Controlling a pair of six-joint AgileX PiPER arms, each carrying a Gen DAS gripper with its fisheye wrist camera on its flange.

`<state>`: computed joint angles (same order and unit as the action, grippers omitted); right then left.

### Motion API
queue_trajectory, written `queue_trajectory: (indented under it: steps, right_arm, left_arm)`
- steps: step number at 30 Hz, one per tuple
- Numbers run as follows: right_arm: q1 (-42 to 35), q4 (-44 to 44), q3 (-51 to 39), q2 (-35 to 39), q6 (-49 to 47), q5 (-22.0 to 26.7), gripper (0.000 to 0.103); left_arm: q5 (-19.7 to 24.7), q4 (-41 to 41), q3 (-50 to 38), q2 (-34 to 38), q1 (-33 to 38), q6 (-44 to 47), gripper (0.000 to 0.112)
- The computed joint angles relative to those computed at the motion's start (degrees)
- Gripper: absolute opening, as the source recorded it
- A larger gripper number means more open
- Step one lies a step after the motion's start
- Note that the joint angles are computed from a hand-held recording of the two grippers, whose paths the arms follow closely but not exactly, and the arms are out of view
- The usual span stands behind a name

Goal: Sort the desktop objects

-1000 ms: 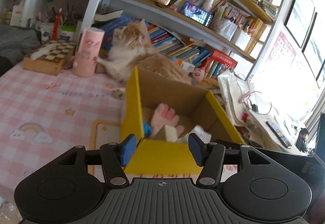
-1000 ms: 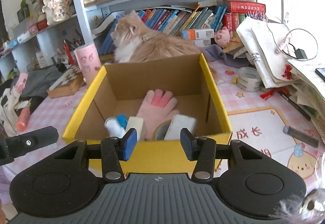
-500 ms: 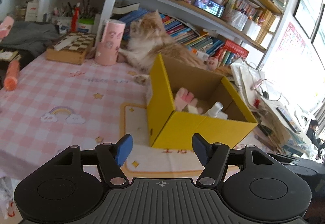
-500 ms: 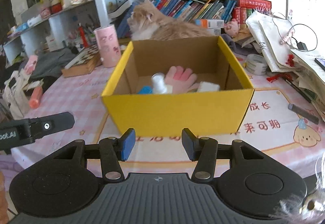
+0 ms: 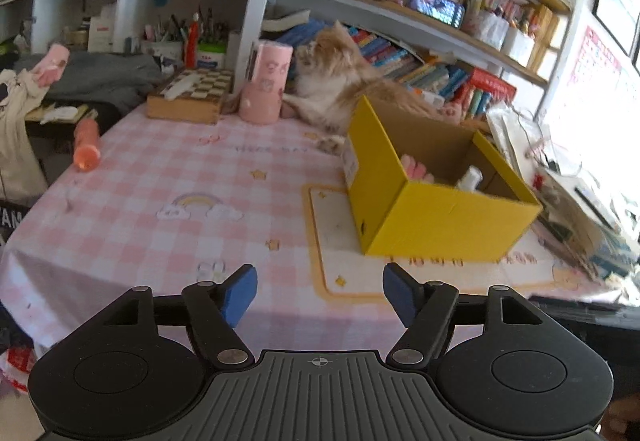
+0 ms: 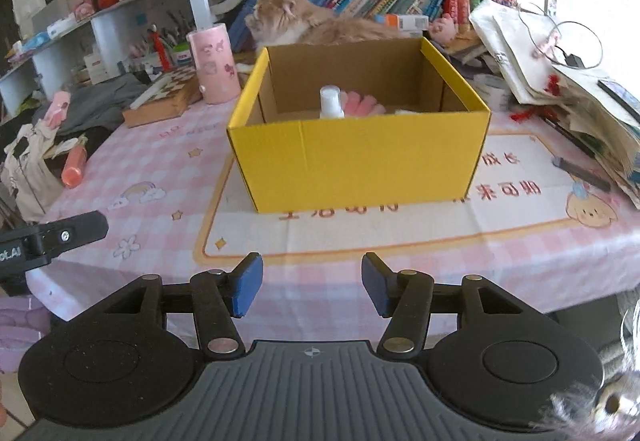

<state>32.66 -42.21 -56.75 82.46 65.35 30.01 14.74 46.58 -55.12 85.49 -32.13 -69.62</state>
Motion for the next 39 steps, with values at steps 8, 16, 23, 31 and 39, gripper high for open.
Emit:
queue_trajectory:
  steps: [8, 16, 23, 31, 39]
  right_arm:
    - [6.08, -6.51, 1.89, -0.41, 9.49, 3.42, 0.058]
    - [10.21, -7.05, 1.29, 0.37, 11.77, 5.49, 0.064]
    - [12.72, -5.91, -0.33, 1.88, 11.02, 6.87, 0.065]
    - [14.89, -6.33, -2.11, 3.39, 8.97, 8.68, 0.07]
    - [14.84, -5.92, -2.92, 3.99, 9.03, 10.53, 0.072]
  left_arm:
    - [0.79, -6.83, 2.43, -3.2, -2.14, 13.91, 0.087]
    - [4.94, -7.3, 3.39, -4.52, -1.78, 14.27, 0.089]
    - [6.88, -8.14, 4.56, -5.86, -1.54, 15.57, 0.09]
    - [8.69, -7.79, 4.23, -5.51, -1.02, 14.7, 0.099]
    - [9.99, -10.81, 2.78, -3.97, -1.01, 18.67, 0.102]
